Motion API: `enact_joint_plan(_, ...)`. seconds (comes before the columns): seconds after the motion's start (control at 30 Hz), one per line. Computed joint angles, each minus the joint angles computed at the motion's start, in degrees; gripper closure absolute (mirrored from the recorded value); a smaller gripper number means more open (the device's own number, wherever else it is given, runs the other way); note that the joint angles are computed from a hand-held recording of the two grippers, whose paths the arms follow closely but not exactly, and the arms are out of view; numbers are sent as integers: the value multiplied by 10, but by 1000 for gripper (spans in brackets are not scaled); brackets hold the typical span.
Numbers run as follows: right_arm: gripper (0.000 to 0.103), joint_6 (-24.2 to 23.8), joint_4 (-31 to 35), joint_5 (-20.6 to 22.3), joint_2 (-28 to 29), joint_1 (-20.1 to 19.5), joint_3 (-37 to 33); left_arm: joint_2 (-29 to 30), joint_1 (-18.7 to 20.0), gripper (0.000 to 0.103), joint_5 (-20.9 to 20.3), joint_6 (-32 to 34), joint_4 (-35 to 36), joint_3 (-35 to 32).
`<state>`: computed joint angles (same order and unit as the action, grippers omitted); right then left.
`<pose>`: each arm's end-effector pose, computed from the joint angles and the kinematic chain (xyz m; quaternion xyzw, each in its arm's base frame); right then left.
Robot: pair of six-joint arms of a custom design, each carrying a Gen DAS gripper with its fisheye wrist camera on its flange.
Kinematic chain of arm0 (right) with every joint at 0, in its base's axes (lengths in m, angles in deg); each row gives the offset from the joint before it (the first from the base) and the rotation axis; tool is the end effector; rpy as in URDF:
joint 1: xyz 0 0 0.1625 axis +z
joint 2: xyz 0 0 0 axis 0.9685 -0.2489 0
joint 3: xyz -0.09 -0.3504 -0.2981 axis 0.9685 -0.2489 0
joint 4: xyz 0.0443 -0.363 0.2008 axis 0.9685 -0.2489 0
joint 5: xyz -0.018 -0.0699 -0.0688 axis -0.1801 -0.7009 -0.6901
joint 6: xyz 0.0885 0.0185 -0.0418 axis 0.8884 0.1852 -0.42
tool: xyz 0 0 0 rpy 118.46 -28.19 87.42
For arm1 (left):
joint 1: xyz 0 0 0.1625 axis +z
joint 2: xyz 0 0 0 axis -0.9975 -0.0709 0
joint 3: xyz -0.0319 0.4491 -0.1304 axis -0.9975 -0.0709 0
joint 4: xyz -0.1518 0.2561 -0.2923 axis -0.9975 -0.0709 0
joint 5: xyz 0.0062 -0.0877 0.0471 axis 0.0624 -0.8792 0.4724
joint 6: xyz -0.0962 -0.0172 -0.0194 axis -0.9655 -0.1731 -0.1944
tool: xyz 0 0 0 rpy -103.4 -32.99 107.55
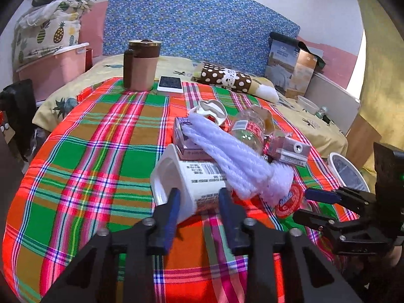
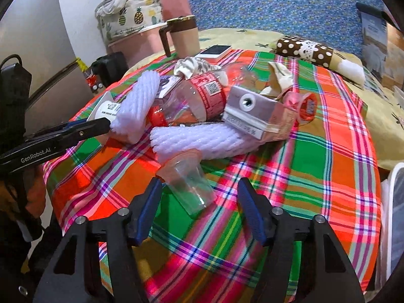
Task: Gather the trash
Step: 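Grasp the white yogurt cup with the left tool while the right tool grasps the clear plastic cup, then carry the yogurt cup and clear cup over the white trash bin with both tools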
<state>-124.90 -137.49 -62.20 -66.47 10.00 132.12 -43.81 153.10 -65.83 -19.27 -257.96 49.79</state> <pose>0.0522 -0.8822 0.1078 0.3836 -0.8886 0.1820 0.1738 -0.1234 -0.7907 0.0731 0.1219 0.8796 -0.3882 0.2463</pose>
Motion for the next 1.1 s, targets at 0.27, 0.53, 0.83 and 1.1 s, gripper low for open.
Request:
enact_joint_plan(0.27,67,-1,4,4,-4,-1,6,5,-2,89,2,1,11,-2)
enact_joint_plan(0.53,69,7,-25,29,-25,-8,42,-3,-16,91,16,-7,-9,18)
enact_joint_plan(0.83,69,23,-58,52,-46,-16,71,-16,-39,91,24,-19,-35,53)
enact_joint_plan(1.1,69,48,-100,61,-60,-26,86,-3,-59,91,-3,-8,-20,41)
